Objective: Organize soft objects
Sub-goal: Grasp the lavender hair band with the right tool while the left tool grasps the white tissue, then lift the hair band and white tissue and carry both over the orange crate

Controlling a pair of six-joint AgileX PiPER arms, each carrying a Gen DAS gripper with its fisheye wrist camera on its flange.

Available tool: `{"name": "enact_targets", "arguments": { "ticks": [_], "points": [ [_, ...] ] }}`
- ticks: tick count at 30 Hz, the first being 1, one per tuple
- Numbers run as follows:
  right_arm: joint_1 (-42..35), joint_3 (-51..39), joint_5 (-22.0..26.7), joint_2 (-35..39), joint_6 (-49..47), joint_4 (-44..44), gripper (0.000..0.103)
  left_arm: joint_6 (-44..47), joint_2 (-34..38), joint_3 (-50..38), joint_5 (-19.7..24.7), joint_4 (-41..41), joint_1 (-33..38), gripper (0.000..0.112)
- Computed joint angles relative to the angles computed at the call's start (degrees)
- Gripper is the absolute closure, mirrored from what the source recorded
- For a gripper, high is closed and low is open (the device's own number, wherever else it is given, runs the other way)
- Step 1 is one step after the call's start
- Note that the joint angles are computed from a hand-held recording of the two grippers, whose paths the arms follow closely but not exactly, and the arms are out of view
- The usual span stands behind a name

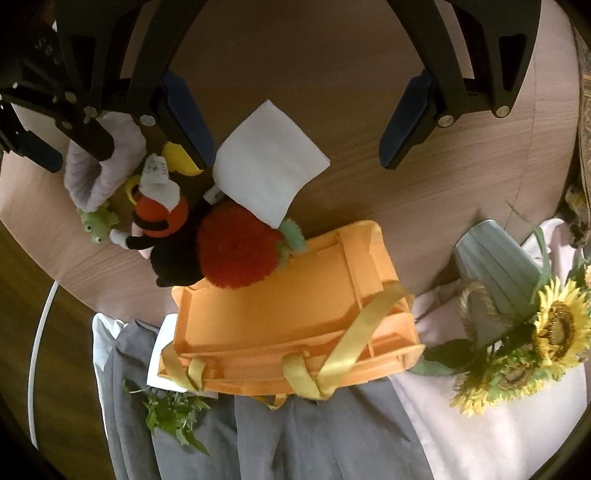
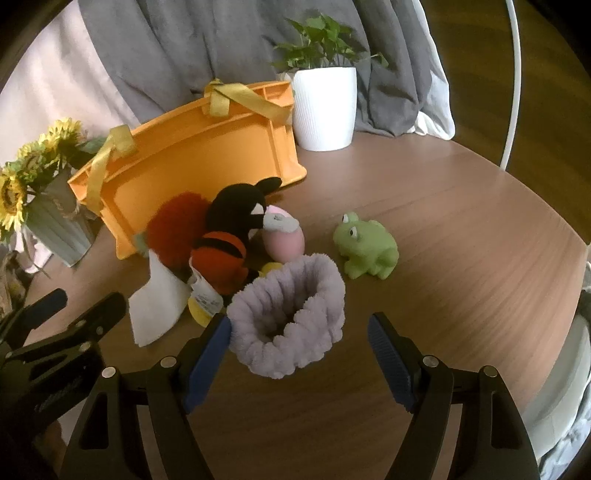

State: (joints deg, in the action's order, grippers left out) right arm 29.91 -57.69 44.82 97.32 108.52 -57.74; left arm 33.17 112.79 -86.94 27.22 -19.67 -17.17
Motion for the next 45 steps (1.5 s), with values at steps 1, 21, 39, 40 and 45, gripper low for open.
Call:
{"name": "enact_targets", "arguments": {
  "ticks": [1,21,39,40,45],
  "points": [
    [-0.1,-0.2,-0.1,0.3,0.0,0.1,0.026,0.3,0.6,-0.6,0.3,-0.4,0.0,0.023],
    [-2.7,-3.9,0.0,5.1,-3.5,3.0,0.026,-5.8,10.6,-10.7,5.3,4.3,-2.6,0.033],
    [-2.8,-2.8,0.5,4.3,-5.8,2.7,0.059,1.7,9.8,-7.4,2.8,-3.5,-2.3,0.095],
    [-2.9,-2.6,0.5,4.0,-5.9,2.8,0.062,1.4,9.7,-7.2,2.5,-3.0,-2.5,0.097],
    [-3.9,-1.4,-0.5,2.9,-6.2,2.3,0.073,-1.3,8.5,-6.0,2.1,-1.5,-2.6,0.101]
  ]
}}
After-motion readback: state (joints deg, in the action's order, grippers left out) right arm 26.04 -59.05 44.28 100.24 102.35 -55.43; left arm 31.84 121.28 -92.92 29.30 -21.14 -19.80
